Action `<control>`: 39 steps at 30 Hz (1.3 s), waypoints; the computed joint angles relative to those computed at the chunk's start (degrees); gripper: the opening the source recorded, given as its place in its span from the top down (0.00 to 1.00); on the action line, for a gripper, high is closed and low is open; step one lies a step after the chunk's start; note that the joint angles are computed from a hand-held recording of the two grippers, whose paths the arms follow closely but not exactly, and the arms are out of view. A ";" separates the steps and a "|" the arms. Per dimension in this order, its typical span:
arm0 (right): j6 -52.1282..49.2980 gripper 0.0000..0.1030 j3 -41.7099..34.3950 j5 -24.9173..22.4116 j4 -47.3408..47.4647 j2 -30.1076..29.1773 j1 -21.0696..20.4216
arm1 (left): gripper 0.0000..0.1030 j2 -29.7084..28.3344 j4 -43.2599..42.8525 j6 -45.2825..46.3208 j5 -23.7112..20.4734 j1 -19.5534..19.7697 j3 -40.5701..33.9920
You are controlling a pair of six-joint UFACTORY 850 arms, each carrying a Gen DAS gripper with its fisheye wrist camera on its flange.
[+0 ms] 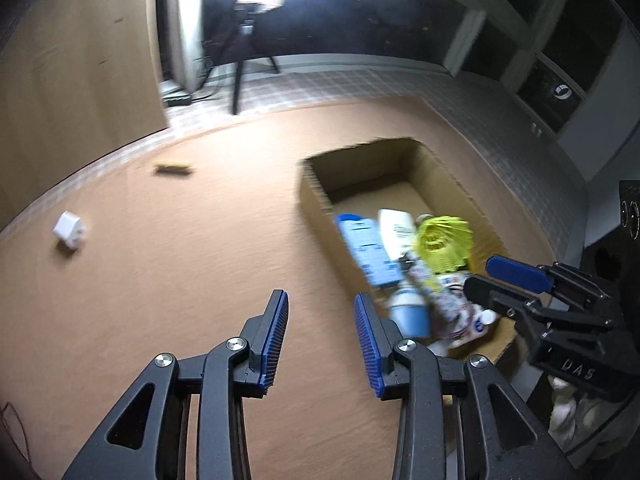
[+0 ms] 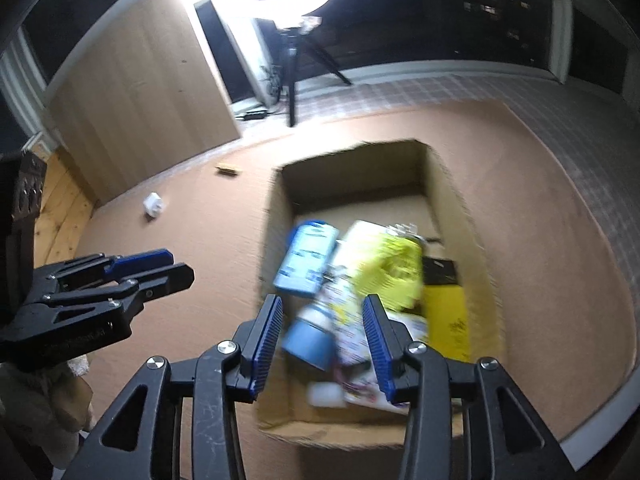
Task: Organize objects
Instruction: 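Move both tools toward the white plug charger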
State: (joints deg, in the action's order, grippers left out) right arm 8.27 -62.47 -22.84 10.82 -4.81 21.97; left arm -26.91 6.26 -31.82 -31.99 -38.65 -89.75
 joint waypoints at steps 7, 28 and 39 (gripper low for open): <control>-5.33 0.62 -8.64 0.39 3.56 -6.77 2.77 | 0.61 7.15 2.30 -4.18 1.85 4.26 9.99; -8.84 0.61 -50.56 -14.14 12.43 -41.04 5.81 | 0.42 15.61 2.89 -4.00 6.29 19.99 24.47; -12.93 0.61 -72.93 -23.83 18.41 -57.30 9.43 | 0.42 5.65 -12.42 13.36 12.10 26.76 17.78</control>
State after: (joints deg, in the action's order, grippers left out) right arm -4.66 -135.40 -46.67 29.23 -62.10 31.40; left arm -21.26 -6.16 -18.47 -19.89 -11.89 -71.97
